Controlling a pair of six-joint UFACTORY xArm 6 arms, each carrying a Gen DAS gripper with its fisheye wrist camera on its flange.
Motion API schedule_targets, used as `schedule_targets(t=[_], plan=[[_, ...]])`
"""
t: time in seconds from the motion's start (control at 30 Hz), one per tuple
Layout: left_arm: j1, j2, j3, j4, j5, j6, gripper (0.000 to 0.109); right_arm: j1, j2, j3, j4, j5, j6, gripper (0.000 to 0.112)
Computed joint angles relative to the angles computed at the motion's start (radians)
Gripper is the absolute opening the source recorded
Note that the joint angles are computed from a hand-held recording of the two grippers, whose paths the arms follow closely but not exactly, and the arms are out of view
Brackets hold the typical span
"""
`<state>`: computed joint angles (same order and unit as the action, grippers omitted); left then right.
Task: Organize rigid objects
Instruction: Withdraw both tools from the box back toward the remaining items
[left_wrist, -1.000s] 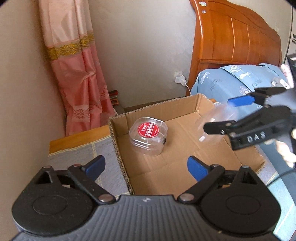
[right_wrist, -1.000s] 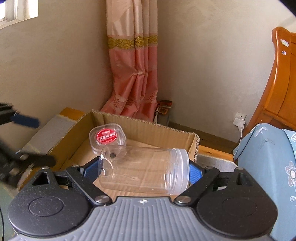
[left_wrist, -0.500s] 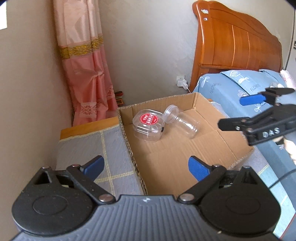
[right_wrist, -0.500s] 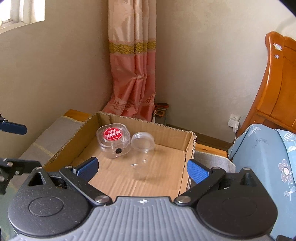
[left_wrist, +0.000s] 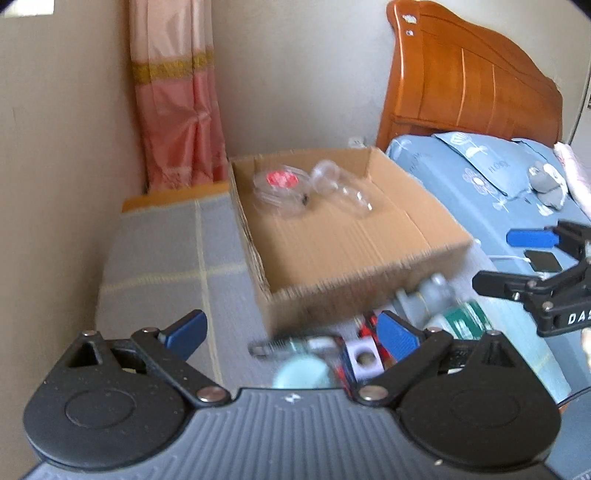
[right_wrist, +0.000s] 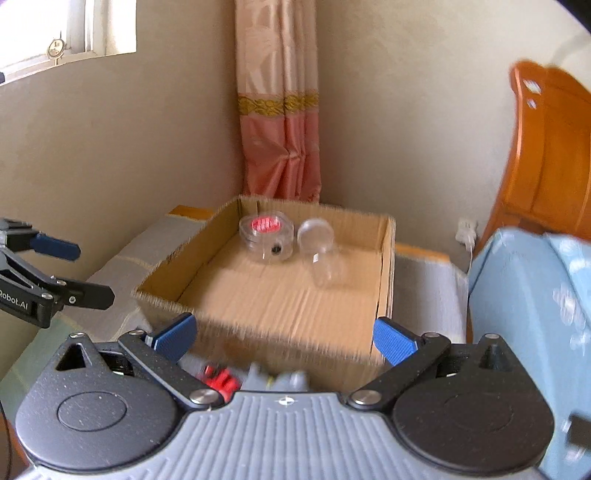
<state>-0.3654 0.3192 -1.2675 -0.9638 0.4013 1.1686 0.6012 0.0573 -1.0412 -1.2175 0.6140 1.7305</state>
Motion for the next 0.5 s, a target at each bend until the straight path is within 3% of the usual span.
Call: schedule_targets(t=[0.2, 0.5], plan=[[-0.003, -0.053, 0.125, -0.144, -0.026, 0.140, 0.098, 0.125, -0.010, 0.096, -0.057, 0.134, 0.222, 0.103], [0.002, -0.119, 0.288, -0.247, -0.025, 0.297, 0.098, 0.180, 0.031, 0.160, -0.006, 0.117, 0.366, 0.103]])
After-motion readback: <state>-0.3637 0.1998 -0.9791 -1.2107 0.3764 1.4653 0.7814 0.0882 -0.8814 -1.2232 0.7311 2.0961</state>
